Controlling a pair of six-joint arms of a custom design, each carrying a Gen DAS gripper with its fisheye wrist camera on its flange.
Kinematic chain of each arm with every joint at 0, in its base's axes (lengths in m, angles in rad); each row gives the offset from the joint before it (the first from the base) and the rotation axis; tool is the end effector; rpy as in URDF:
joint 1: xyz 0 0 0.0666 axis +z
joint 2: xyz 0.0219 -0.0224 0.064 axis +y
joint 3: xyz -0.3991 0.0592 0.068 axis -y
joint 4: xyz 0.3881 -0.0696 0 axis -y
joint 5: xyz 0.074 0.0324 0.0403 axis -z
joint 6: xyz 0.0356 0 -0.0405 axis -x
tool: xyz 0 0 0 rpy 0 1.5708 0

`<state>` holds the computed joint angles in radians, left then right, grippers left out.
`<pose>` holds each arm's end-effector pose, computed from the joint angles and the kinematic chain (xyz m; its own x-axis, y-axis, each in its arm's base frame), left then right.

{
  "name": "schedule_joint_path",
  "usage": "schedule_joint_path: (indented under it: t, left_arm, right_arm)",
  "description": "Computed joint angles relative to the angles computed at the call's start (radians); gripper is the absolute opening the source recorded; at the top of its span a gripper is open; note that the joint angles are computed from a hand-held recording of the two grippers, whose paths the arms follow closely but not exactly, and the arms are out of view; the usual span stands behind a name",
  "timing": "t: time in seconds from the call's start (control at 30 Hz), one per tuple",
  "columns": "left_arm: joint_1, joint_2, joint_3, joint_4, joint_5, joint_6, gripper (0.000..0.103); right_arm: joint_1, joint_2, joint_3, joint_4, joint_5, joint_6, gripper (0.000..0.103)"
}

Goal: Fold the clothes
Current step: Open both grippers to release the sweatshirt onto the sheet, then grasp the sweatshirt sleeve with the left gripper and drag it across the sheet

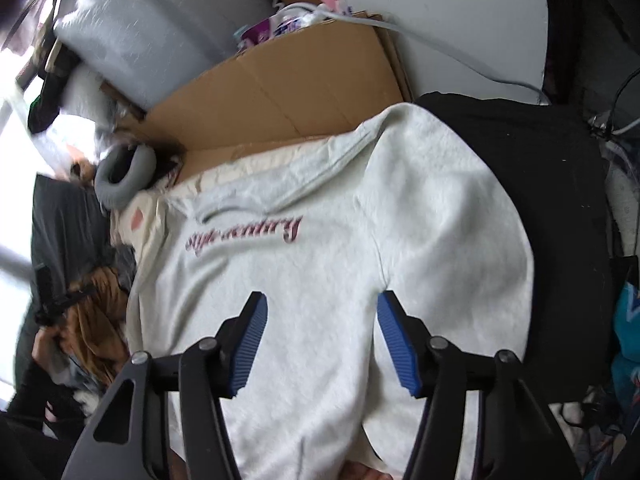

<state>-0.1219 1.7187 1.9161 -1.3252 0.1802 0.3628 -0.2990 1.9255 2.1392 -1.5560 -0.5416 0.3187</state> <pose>0.5700 -0.0767 0.4929 -0.9079 -0.2405 -0.3433 -0.1351 0.9432 -0.3035 0.6045 -0.1675 0.4617 -0.9280 0.0051 -0.3724 -0.1579 0.9002 0.4059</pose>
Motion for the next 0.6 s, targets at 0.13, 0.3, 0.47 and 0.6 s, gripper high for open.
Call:
schedule_joint_path:
  t: [0.13,0.3,0.47,0.6]
  left_arm:
    - [-0.013,-0.073,-0.124,0.000,0.008,0.025,0.043]
    - [-0.037,-0.123,-0.245,-0.006,0.002,0.054,0.043]
    - [-0.070,-0.172,-0.348,-0.010,0.001,0.060,0.043]
    - [-0.089,-0.219,-0.397,-0.003,0.018,0.044,0.043]
  right_arm:
    - [-0.010,-0.061,-0.101,0.014,0.004,0.023,0.056]
    - [-0.033,-0.114,-0.194,0.020,0.002,0.018,0.056]
    - [-0.044,-0.173,-0.285,0.041,0.039,0.031,0.056]
    - [-0.055,-0.199,-0.359,0.044,0.057,0.038,0.056]
